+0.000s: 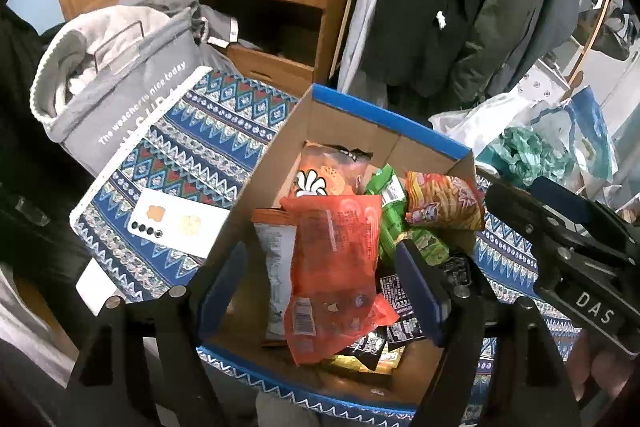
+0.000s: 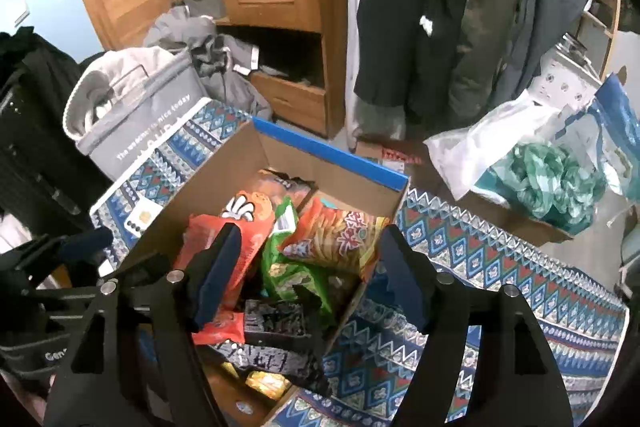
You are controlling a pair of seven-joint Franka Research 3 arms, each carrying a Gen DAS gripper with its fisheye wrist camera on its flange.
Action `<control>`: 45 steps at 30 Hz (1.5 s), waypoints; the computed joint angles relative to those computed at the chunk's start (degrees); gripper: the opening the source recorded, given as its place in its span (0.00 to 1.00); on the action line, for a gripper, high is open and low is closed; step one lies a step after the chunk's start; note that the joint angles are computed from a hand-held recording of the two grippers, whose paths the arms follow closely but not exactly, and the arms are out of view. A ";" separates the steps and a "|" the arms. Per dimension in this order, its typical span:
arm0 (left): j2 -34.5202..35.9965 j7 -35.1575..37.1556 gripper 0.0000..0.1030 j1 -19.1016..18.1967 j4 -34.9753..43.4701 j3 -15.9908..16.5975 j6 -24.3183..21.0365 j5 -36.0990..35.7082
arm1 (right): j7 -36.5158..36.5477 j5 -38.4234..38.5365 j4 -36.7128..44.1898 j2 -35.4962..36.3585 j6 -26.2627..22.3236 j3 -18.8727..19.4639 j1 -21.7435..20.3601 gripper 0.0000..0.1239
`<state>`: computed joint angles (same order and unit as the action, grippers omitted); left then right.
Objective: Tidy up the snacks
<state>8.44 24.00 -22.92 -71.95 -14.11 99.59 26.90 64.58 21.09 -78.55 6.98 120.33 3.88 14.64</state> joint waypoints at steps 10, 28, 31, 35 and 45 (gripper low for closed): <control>-0.83 0.45 0.79 -1.33 1.63 -0.61 -1.35 3.23 | 0.28 0.97 -3.24 -3.85 1.89 -0.49 -0.47 0.62; 0.30 0.43 0.86 -4.62 7.45 -1.06 -5.68 9.19 | -1.67 3.87 -7.90 -8.91 4.12 -1.38 -1.35 0.64; 0.75 0.80 0.87 -5.34 8.60 -0.84 -6.95 9.83 | -1.85 4.15 -8.51 -9.46 4.56 -1.48 -1.41 0.65; 0.87 0.54 0.89 -5.71 9.22 -0.60 -7.73 9.63 | -2.32 4.49 -9.06 -9.94 4.78 -1.65 -1.48 0.65; 1.62 1.40 0.89 -6.24 10.63 -0.33 -8.97 8.72 | -2.67 4.87 -9.39 -10.28 4.42 -1.75 -1.59 0.65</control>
<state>10.06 25.40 -29.16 -61.32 -14.44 90.62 35.62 61.91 25.96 -87.94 -3.30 124.75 2.13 13.05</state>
